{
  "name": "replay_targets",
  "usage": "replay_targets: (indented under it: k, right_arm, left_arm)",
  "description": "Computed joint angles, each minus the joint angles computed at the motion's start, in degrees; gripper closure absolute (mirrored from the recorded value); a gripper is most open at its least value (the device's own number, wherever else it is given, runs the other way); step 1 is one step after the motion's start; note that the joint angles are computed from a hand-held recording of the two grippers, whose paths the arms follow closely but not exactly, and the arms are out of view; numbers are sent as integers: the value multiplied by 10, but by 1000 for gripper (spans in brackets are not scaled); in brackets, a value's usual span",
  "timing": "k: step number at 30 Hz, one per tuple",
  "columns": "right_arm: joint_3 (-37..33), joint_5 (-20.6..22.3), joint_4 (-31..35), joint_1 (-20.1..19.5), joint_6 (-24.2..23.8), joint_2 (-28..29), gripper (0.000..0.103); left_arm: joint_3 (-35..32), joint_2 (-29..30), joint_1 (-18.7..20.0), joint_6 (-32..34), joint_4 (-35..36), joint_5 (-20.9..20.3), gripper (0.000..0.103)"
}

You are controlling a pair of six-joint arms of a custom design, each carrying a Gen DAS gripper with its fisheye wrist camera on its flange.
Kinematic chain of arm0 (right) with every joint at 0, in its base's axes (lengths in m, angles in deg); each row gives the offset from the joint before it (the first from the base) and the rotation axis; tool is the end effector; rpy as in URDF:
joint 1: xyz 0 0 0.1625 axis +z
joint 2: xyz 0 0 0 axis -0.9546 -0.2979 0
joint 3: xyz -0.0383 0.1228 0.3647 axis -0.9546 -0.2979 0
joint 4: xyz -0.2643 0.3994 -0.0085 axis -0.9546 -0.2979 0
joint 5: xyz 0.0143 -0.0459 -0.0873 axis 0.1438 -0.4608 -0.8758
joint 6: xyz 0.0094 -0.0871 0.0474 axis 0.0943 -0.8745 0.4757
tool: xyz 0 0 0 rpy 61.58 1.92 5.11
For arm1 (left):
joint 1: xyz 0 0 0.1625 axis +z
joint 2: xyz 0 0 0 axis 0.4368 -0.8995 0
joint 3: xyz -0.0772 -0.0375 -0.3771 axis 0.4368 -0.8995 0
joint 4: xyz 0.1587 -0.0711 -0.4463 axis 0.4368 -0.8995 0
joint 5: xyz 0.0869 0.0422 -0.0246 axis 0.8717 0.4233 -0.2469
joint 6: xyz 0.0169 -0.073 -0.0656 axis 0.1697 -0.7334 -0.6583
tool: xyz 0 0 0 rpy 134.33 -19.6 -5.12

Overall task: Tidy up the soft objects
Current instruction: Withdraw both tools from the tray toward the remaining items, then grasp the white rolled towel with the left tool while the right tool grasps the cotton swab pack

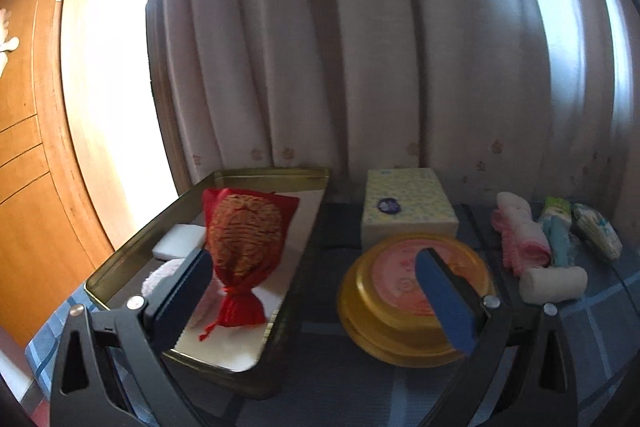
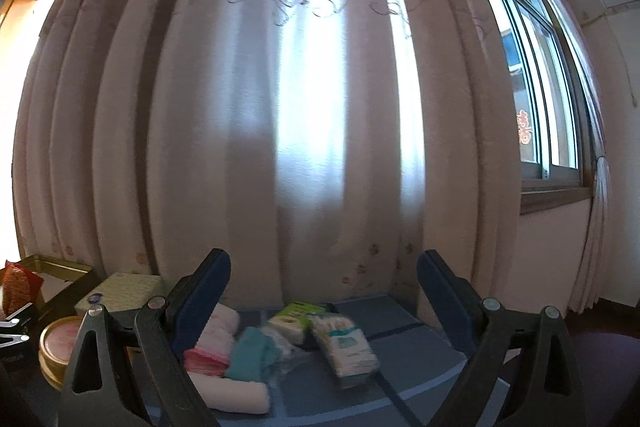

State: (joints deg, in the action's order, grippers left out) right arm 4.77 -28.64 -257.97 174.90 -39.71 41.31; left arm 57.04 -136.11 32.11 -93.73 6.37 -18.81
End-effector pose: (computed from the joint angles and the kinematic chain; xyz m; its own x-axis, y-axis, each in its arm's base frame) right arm 0.2555 -0.7010 0.1188 -0.6823 0.1154 0.7219 -0.7220 0.0490 -0.6902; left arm -0.1551 -0.6717 0.1978 -0.5979 -0.3862 -0.7024 0.5735 0.4060 -0.7115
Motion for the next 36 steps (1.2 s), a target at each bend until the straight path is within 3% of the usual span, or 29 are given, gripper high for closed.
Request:
replay_targets:
  k: [7,12,17,22,28,30,32,34,36]
  right_arm:
    - [-7,-31,26,-15,-5,-17,7]
    - [-16,-74,87,-30,19,-38,7]
    - [-18,-106,238,-47,108,-72,7]
    - [-22,-77,367,-54,127,-90,7]
    - [-99,-79,558,-56,177,-60,7]
    - [-123,-83,619,-56,185,-49,16]
    - [-140,-89,673,-58,202,-43,46]
    - [-146,-72,720,-66,234,-48,56]
    - [-134,-44,728,-74,253,-60,59]
  left_arm:
    - [-35,32,-9,-41,67,9,1]
    - [-72,66,-16,-71,134,26,1]
    - [-125,112,-21,-112,215,44,1]
    - [-219,181,-23,-215,368,85,1]
    - [-332,264,-23,-286,507,124,1]
    - [-364,286,-24,-305,539,129,1]
    - [-386,299,-23,-325,562,132,1]
    - [-425,324,-20,-348,596,134,1]
    - [-473,353,-16,-367,634,139,1]
